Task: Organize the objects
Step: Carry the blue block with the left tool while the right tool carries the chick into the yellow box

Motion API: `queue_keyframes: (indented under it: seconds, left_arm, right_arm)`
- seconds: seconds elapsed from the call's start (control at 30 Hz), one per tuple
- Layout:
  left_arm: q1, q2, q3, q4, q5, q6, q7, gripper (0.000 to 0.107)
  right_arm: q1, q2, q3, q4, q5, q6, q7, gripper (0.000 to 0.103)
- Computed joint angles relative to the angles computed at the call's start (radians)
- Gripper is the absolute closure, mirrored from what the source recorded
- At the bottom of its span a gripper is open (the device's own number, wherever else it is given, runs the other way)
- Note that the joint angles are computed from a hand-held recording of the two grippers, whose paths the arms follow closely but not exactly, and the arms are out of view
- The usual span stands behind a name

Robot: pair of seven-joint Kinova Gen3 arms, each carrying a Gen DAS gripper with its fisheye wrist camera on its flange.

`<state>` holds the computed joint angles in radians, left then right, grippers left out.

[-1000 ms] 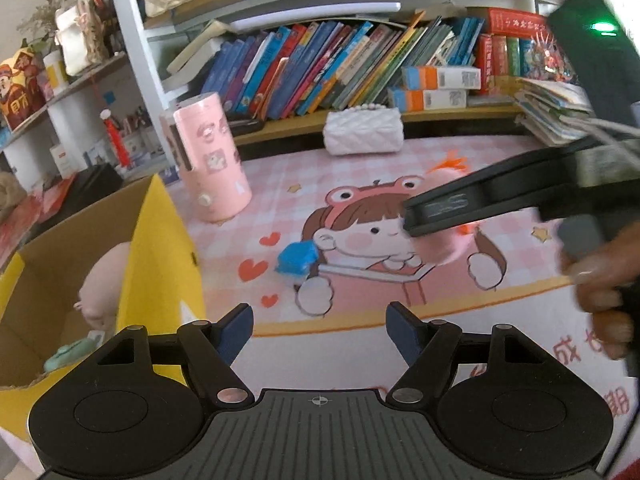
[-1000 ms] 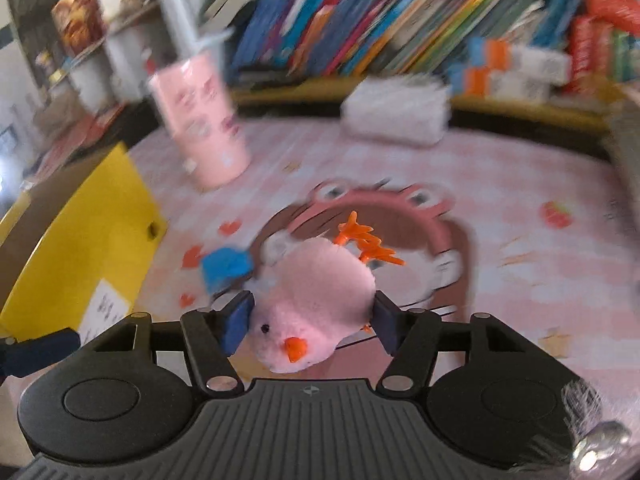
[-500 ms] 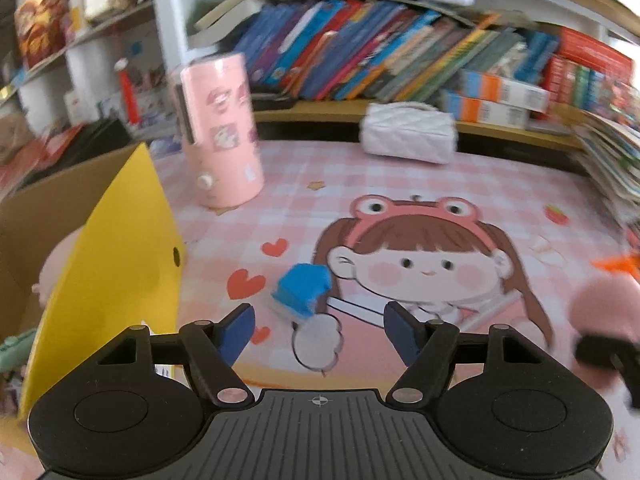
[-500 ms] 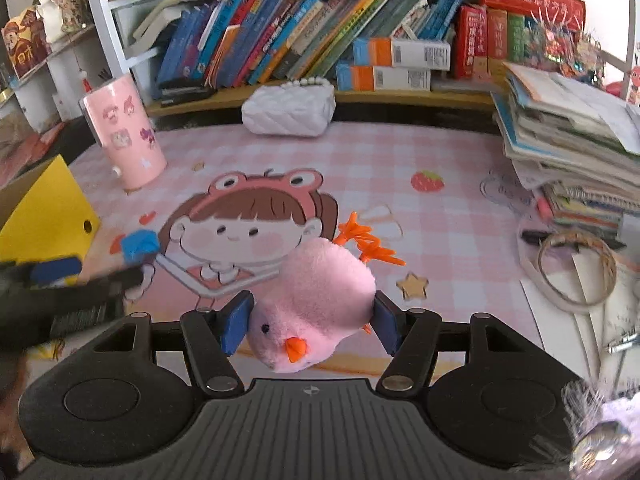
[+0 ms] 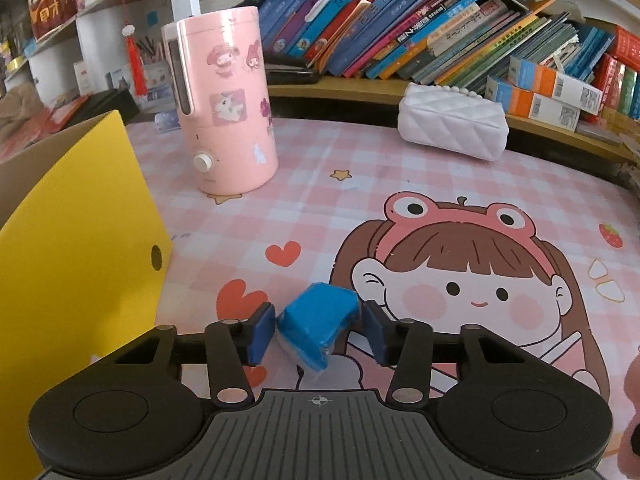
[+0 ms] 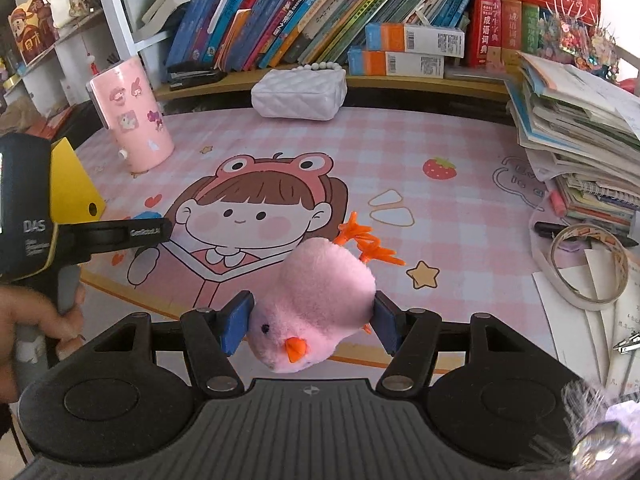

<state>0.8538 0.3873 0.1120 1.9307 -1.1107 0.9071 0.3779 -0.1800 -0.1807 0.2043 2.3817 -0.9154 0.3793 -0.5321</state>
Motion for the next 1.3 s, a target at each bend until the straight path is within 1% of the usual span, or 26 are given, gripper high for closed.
queue_keyframes:
  seconds: [0.1,0.17,0.27,0.4,0.6,0.8,0.87,0.93,1.03,1.13,1.3]
  left_arm:
    - [-0.001,-0.007,0.0,0.016,-0.02,-0.018,0.008,0.07]
    - [-0.003,-0.017,0.006,0.021,-0.016,-0.019,-0.004,0.072]
    - [0.013,-0.056,0.018,0.052,-0.051,-0.022,0.022,0.072]
    - [0.032,-0.123,0.065,0.1,-0.086,-0.016,0.066,0.072]
    - [0.058,-0.227,0.166,0.185,-0.084,0.0,0.134,0.072]
    - [0.071,-0.304,0.252,0.246,-0.02,0.035,0.178,0.072]
    - [0.08,-0.322,0.279,0.261,0.008,0.066,0.191,0.072]
    - [0.084,-0.342,0.3,0.276,0.038,0.092,0.196,0.072]
    - [0.087,-0.385,0.333,0.304,0.078,0.13,0.215,0.072]
    - [0.091,-0.425,0.378,0.331,0.111,0.18,0.235,0.072]
    - [0.094,-0.499,0.463,0.367,0.195,0.254,0.252,0.072]
  right_arm:
    - [0.006,-0.001,-0.008,0.001,0.014,-0.003,-0.024,0.042]
    - [0.009,-0.003,-0.016,0.002,0.03,-0.006,-0.05,0.042]
    - [0.001,-0.019,-0.022,0.009,0.05,-0.023,-0.079,0.043]
    - [-0.023,-0.046,-0.027,0.021,0.107,-0.041,-0.14,0.042]
    - [-0.021,-0.115,-0.094,0.045,0.255,-0.043,-0.299,0.042]
    - [0.018,-0.187,-0.204,0.066,0.384,-0.034,-0.486,0.042]
    - [0.028,-0.209,-0.243,0.071,0.413,-0.026,-0.548,0.042]
    - [0.026,-0.23,-0.275,0.076,0.435,-0.017,-0.602,0.042]
    - [0.027,-0.262,-0.348,0.081,0.471,-0.005,-0.689,0.042]
    - [0.021,-0.295,-0.419,0.081,0.498,0.011,-0.772,0.042]
    - [0.01,-0.35,-0.551,0.076,0.532,0.031,-0.911,0.042]
